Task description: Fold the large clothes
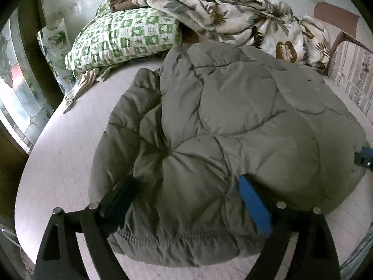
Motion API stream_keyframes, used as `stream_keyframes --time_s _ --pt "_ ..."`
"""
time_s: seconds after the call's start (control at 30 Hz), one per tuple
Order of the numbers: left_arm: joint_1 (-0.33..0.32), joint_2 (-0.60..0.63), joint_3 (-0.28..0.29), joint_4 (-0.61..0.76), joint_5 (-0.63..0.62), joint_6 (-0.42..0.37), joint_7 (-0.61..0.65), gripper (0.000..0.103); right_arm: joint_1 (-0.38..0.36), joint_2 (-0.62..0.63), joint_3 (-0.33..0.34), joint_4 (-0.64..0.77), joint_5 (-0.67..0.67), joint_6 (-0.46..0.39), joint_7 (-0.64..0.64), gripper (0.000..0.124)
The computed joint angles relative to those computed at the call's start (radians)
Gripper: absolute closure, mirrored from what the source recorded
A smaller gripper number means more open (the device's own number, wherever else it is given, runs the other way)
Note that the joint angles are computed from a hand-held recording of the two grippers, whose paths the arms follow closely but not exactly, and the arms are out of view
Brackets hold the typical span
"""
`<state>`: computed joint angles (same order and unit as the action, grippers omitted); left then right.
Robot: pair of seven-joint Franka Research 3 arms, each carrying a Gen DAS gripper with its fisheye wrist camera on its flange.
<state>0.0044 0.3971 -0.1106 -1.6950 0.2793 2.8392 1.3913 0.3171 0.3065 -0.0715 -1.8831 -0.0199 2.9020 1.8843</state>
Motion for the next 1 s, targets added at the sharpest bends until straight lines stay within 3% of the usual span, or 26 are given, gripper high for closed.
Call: stream_keyframes --time_s 0.1,0.2,0.43,0.53,0.67,0.77,0.87,1.0 --pt "-0.007 0.0 0.009 -0.001 0.013 0.005 -0.013 0.011 0.013 0.025 -0.016 0.006 0.008 0.035 0.026 0.021" --pt "0.006 -0.005 -0.005 -0.008 -0.006 0.008 -0.007 0.011 0.099 0.022 -0.11 0.004 -0.101 0.036 0.15 0.021" --pt "0.031 -0.069 -0.026 -0.093 -0.052 0.044 -0.006 0.01 0.178 -0.073 -0.204 -0.099 -0.314 0.091 0.425 0.021" --pt "0.029 -0.121 -0.018 -0.147 -0.059 0.046 -0.023 0.01 0.223 -0.142 -0.255 -0.153 -0.471 0.082 0.591 0.021" --pt "-0.005 -0.206 0.025 -0.233 0.018 0.057 -0.103 0.01 0.227 -0.23 -0.247 -0.208 -0.631 0.045 0.738 0.021" --pt "-0.04 -0.294 0.074 -0.327 0.2 0.099 -0.264 0.01 0.212 -0.295 -0.213 -0.255 -0.746 0.024 0.824 0.021" --pt "-0.02 -0.383 0.062 -0.428 0.272 0.15 -0.343 0.01 0.188 -0.353 -0.165 -0.319 -0.799 0.024 0.873 0.021" --pt "0.013 -0.507 0.028 -0.561 0.28 0.188 -0.361 0.01 0.151 -0.433 -0.087 -0.406 -0.832 0.017 0.95 0.021"
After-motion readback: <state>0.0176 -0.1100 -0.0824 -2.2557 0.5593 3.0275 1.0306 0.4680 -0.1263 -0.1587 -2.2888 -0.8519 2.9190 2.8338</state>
